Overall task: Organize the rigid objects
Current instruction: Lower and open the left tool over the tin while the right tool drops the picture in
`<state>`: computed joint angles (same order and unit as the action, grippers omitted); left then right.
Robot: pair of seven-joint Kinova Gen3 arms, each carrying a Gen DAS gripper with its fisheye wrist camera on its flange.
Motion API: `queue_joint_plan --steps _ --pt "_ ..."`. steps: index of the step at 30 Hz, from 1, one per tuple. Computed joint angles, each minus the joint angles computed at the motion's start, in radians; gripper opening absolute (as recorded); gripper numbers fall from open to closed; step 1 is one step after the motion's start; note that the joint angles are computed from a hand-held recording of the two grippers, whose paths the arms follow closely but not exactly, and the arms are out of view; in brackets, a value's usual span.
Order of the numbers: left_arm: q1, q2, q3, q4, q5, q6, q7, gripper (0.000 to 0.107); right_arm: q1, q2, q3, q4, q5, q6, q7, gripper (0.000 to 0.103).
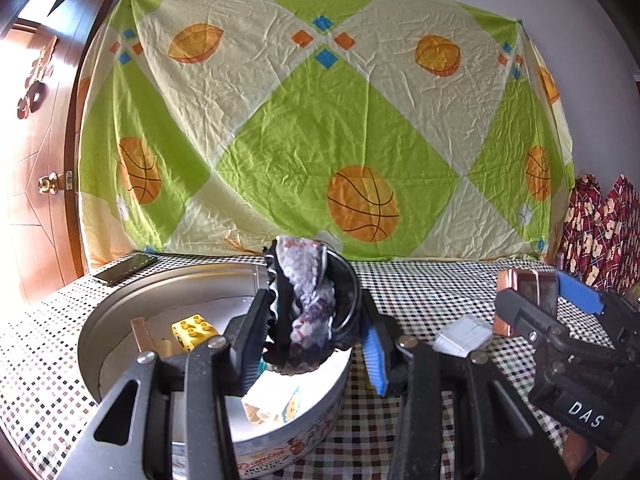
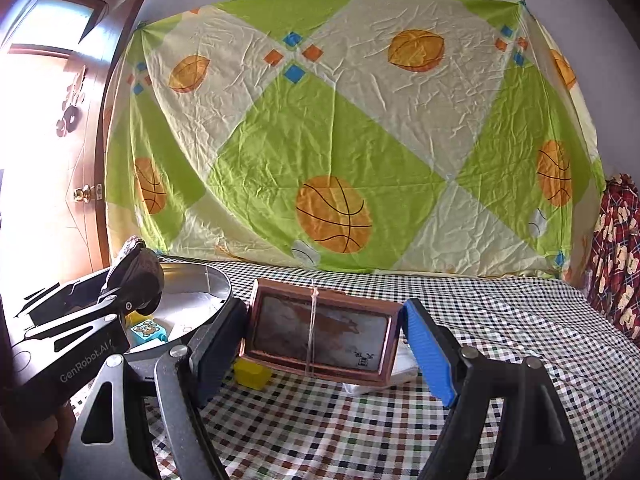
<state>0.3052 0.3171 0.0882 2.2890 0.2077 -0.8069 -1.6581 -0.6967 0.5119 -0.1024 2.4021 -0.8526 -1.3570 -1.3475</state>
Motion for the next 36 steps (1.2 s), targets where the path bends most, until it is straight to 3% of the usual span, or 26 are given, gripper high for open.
queue_joint_plan --steps 36 --pt "-0.117 -0.011 -0.024 0.021 -0.078 0.010 0.096 0.042 -0.006 0.007 -0.003 -0.125 0.042 0.132 0.145 0.081"
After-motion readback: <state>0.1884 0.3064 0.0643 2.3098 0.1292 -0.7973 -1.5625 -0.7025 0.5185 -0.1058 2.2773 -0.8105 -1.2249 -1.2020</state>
